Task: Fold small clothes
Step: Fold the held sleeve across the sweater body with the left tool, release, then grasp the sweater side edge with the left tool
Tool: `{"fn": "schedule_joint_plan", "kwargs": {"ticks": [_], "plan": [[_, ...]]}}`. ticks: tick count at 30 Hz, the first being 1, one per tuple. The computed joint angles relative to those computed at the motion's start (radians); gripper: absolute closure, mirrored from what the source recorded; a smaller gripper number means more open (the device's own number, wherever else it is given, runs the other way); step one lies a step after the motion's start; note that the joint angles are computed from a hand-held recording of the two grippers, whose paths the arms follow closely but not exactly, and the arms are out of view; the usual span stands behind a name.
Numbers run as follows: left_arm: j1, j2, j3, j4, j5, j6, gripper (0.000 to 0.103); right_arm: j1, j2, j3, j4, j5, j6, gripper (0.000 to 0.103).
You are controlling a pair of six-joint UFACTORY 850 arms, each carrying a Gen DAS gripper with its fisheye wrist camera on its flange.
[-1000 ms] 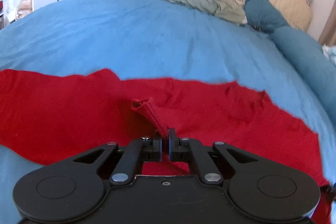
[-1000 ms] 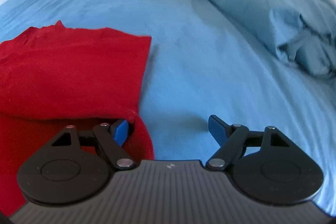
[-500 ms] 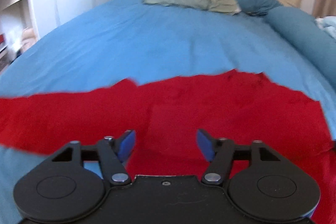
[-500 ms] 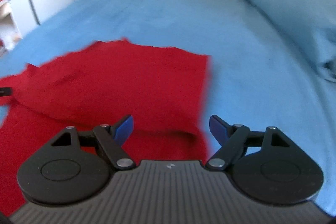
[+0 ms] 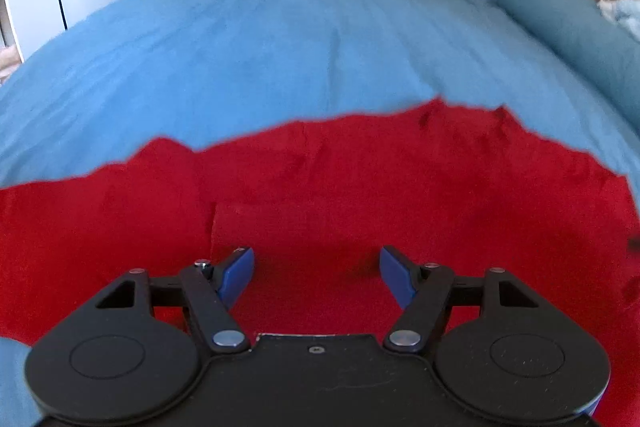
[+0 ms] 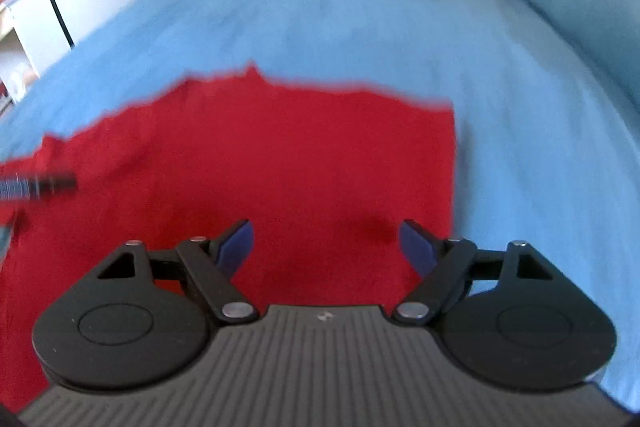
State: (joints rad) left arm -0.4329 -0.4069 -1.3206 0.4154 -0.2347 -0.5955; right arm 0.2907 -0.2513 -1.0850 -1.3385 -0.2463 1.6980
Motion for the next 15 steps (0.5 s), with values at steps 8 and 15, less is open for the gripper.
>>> {"fn": "schedule_joint_plan", "kwargs": {"ticks": [8, 15], "plan": [[-0.001, -0.003, 0.009, 0.067, 0.008, -0.051, 0.022, -0.096, -0.210, -0.214, 0.213, -0.052, -0.177, 0.000], [0.001, 0.004, -0.031, -0.011, -0.058, 0.007, 0.021, -0.051, -0.146, -0.201, 0.267, -0.073, -0.300, 0.000]]}}
